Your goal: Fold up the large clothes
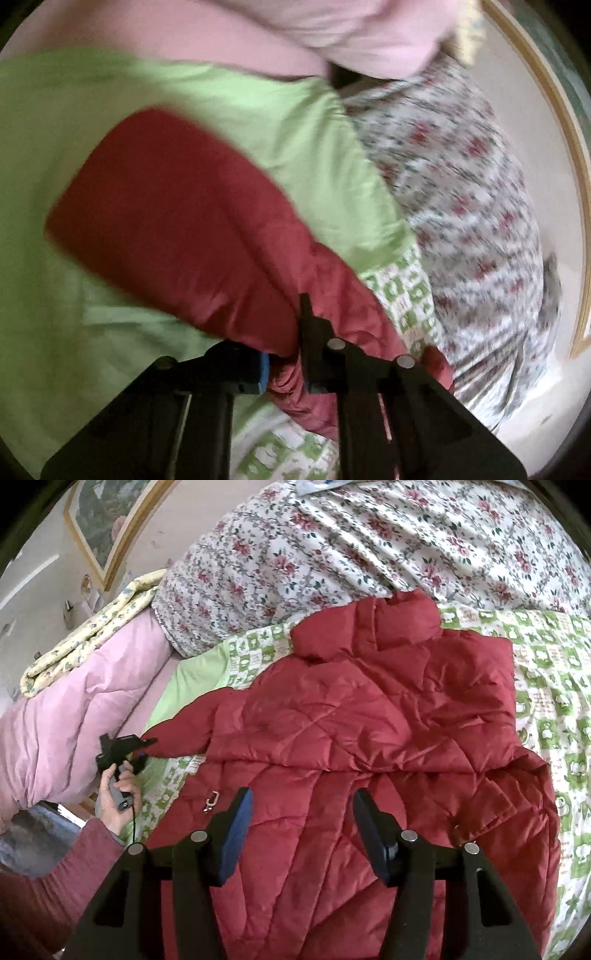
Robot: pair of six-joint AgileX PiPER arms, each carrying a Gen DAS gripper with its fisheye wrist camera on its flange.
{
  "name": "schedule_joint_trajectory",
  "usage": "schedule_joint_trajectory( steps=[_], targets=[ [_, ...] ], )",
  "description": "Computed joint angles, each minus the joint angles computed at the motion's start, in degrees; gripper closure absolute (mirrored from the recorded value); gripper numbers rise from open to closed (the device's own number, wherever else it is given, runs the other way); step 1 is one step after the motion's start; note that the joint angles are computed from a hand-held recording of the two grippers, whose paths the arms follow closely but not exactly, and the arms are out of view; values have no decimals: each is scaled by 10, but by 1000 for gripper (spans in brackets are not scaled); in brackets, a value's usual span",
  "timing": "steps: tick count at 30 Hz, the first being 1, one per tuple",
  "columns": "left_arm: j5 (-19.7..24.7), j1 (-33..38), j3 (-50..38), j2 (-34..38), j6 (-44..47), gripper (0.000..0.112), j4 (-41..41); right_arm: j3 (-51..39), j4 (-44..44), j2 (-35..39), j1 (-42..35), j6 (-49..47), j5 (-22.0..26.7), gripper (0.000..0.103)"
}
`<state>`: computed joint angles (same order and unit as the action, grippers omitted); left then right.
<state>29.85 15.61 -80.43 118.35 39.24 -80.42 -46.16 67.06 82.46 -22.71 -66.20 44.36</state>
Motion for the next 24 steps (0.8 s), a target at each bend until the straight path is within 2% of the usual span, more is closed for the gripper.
schedule_joint_trajectory(
  steps=[4,9,15,24],
  targets=[
    [6,-20,24,-47,59,105,-29,-13,4,31,-12,3,7,44],
    [5,-69,20,-91,75,105,-8,-19,16,48,-26,-5,15,44],
    [1,-160,-9,-117,37,105,78,-25,15,51,-39,-8,20,44],
    [-6,-315,-95,-93,-76,105,263,-49,14,68,-74,-10,42,44]
  ],
)
